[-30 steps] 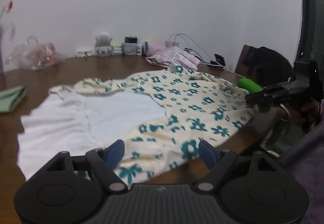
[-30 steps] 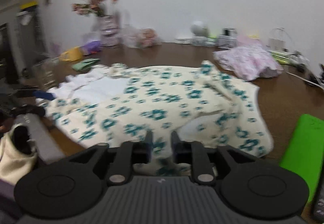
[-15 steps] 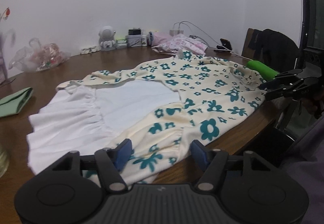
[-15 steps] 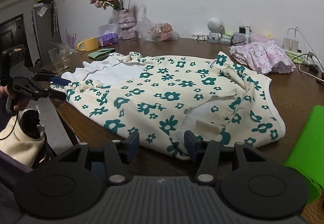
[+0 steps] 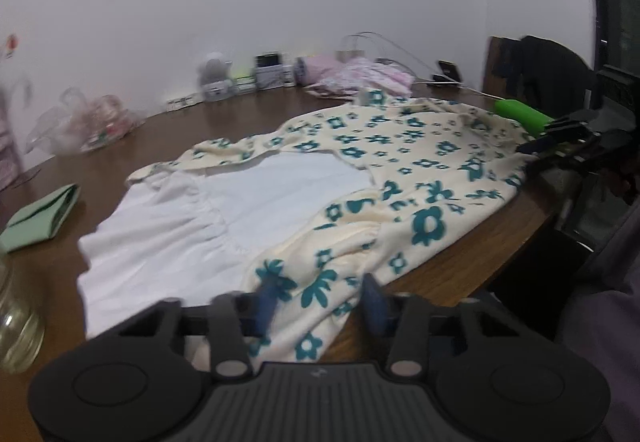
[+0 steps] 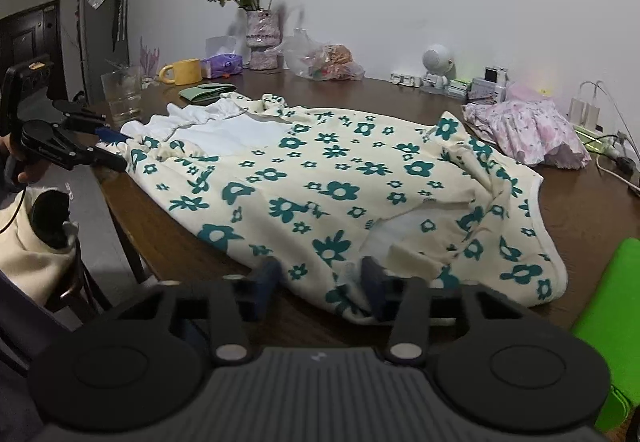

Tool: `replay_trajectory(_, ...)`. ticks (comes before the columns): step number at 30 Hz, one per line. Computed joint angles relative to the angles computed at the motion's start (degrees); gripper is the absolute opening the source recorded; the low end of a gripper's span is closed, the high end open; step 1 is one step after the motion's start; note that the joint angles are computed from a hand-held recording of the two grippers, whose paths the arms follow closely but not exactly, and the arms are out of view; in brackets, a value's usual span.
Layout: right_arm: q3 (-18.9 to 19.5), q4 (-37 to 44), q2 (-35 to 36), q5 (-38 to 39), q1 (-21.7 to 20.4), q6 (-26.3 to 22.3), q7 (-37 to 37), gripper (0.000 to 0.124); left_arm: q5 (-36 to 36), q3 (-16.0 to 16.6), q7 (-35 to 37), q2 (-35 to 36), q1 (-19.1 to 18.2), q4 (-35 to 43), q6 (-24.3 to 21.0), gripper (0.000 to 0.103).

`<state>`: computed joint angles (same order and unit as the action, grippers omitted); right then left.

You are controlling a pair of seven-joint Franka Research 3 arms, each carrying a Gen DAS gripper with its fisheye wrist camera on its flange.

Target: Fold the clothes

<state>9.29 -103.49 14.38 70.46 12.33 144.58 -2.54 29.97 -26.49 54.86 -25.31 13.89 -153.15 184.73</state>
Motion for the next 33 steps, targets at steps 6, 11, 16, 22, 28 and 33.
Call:
replay_trajectory(6,-0.4,-2.3,-2.0,1.6,-1.0,-1.3,-3.1,0.007,0.2,9.6,6.4,1.7,-9.8,1.9,-2.5,0.014)
replay_trajectory(11,-1.9,-0.9,-3.0,3.6,-2.1,-7.9,-1.9,0.007,-0.6,13.9,10.9,0.3,-13.8,2.5,-4.4,0.013)
replay_trajectory(16,-1.7,7.6,1.9,4.0,-1.4,-6.5,3.9,0.007,-1.4,18.0,19.2,4.7,-16.6,9.9,-7.5,0.013)
replay_trajectory(22,-3.7,18.7,12.2,-15.8,8.9,16.4,24.6,0.012,2.6,14.5,14.8,13.8,-10.3,19.5,-13.7,0.045)
replay_trajectory(28,1.6,17.8,12.6,-19.3,6.6,23.7,28.7,0.035,16.1,11.0,-2.0,5.5,-4.9,14.0,-14.3,0.060)
replay_trajectory(33,7.3,15.3,10.5,-16.7,1.5,13.9,22.9,0.035,14.9,13.3,-4.2,1.2,-8.1,9.8,-10.6,0.074)
